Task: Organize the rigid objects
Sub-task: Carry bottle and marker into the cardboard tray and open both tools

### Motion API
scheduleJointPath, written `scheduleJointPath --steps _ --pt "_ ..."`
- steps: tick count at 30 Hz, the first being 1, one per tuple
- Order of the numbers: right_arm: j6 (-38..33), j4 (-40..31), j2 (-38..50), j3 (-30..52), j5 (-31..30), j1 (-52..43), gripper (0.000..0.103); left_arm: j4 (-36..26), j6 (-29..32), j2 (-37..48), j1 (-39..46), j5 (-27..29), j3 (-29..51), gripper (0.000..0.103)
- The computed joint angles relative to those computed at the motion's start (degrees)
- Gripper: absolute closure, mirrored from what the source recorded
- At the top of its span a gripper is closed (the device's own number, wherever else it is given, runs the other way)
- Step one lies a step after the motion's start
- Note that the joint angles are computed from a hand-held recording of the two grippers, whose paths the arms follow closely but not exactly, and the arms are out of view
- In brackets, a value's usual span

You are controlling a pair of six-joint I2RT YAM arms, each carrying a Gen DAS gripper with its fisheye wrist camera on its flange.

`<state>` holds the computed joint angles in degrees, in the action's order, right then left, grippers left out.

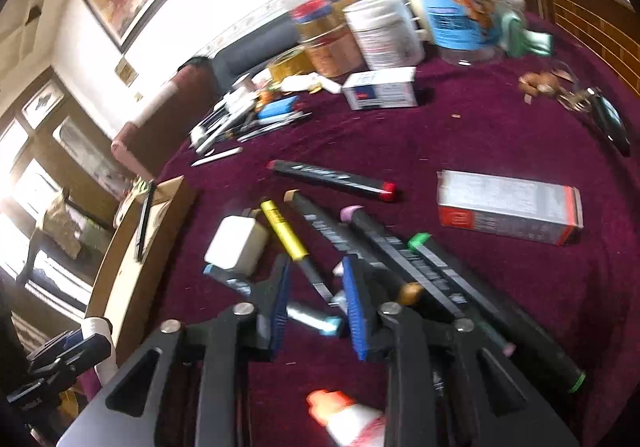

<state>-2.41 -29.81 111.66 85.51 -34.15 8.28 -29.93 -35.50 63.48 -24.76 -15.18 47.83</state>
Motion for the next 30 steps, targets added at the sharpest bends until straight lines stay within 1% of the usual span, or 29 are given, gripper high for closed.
scheduleJointPath --steps 1,2,3,5,6,8,10,11,12,14,16,17,18,20,24,27,28,30 --pt "0.6 -0.6 -0.1 0.8 0.9 0.7 0.055 -0.4 0.4 -1.6 0.5 -0.1 -0.6 0.062" --pt "1.1 -0.6 -0.1 1.4 2.3 1.5 0.054 -1.0 0.6 -3.1 0.8 -0.2 -1.1 0.062" --pt "0.8 -1.1 0.2 2.9 5.6 2.9 0.054 -1.3 0.9 -4.5 1.4 0.0 -1.6 0.062" --pt "-1.7 -3.7 2.1 7.1 13.6 5.7 0.054 -2.1 1.5 -7.3 2.7 0.3 -2.7 0.062" --pt "-4.2 -5.6 4.0 10.2 17.2 7.3 0.054 -2.4 1.9 -8.4 3.3 0.4 -3.2 0.062" --pt "-7.6 -8.3 7.7 14.8 22.3 9.4 0.054 -3.1 2.7 -10.7 5.0 1.0 -4.3 0.062" --pt "-9.4 -10.8 11.5 19.4 25.1 10.4 0.055 -3.7 3.6 -12.8 7.5 2.3 -5.4 0.062" --pt "-10.5 -12.5 13.6 21.9 26.4 10.8 0.057 -4.1 4.0 -13.5 8.6 2.8 -5.7 0.062" --pt "-11.1 -13.0 15.2 23.5 28.4 11.4 0.064 -4.4 4.6 -14.3 10.3 3.7 -6.1 0.062" --pt "-12.5 -11.7 16.4 24.1 32.5 12.6 0.07 -5.1 5.6 -15.7 13.2 5.4 -6.8 0.062" --pt "-14.2 -9.6 15.6 22.3 34.9 13.2 0.075 -5.7 6.6 -17.1 15.9 6.6 -7.5 0.062" --pt "-14.7 -8.5 14.9 21.1 35.7 13.5 0.086 -5.9 7.1 -17.7 17.2 7.3 -7.9 0.062" --pt "-15.2 -7.7 14.3 20.1 36.6 13.5 0.089 -6.1 7.6 -18.0 18.5 8.1 -8.1 0.062" --pt "-13.7 -9.4 13.7 20.9 32.5 12.1 0.089 -6.5 8.8 -18.9 21.6 9.8 -8.6 0.062" --pt "-9.8 -8.1 8.2 17.3 26.0 9.7 0.089 -7.6 10.6 -21.0 26.1 12.0 -9.0 0.062" --pt "-7.5 -11.6 6.2 18.2 17.0 7.1 0.089 -8.3 12.1 -22.3 29.5 14.0 -9.3 0.062" --pt "-6.5 -13.6 6.2 19.2 13.1 6.1 0.089 -8.4 12.3 -22.5 30.1 14.4 -9.3 0.062" --pt "-5.2 -16.0 5.8 19.9 8.6 5.4 0.089 -8.8 13.7 -22.4 33.4 17.1 -9.0 0.062"
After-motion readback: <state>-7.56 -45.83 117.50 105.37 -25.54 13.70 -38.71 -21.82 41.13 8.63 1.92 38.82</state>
